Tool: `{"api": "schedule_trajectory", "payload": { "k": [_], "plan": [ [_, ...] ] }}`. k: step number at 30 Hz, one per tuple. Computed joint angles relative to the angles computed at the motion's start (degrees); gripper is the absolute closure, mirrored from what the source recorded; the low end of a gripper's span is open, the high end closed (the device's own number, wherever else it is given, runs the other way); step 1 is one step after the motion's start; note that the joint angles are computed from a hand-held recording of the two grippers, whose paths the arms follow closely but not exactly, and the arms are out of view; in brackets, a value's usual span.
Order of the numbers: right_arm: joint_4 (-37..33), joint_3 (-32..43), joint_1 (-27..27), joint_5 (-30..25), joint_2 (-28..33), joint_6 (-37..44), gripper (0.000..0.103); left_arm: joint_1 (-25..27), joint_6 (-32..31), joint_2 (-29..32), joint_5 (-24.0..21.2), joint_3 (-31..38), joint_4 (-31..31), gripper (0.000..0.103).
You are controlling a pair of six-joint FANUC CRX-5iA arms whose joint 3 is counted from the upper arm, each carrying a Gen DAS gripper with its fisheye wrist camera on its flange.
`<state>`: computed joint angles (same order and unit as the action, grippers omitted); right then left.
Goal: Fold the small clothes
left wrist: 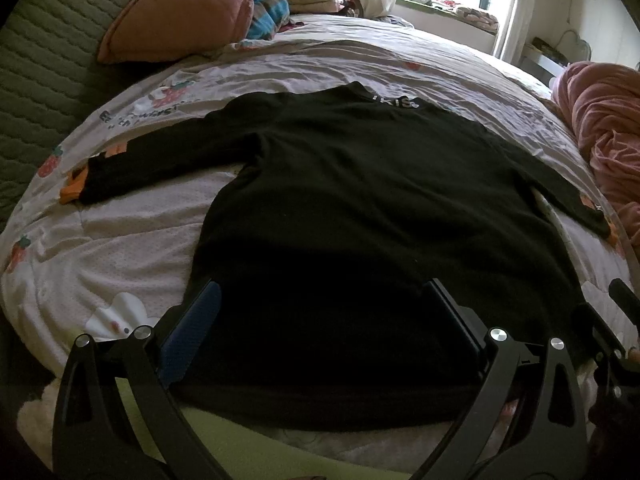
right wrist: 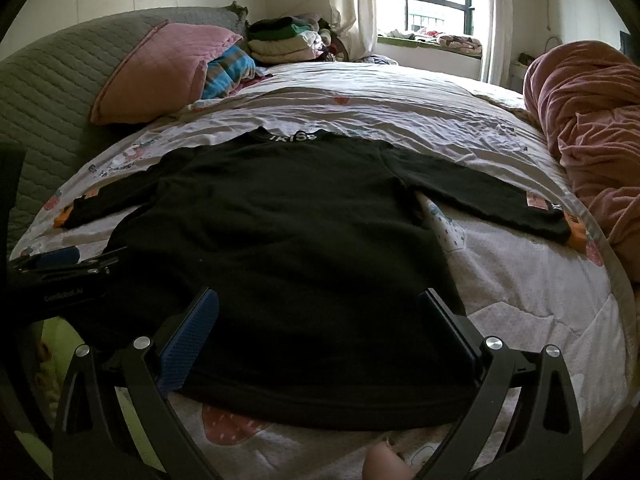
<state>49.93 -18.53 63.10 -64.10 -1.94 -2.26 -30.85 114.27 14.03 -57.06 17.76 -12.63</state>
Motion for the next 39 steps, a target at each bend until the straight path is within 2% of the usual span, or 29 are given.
{"api": "schedule_trajectory", "payload": {
  "k": [39],
  "plan": [
    [0.4,0.7,0.5,-0.2,0.4,0.3,0.004,-0.2,0.4,-0.2,-0.2,0.7,-1.0,0.009]
  ]
}}
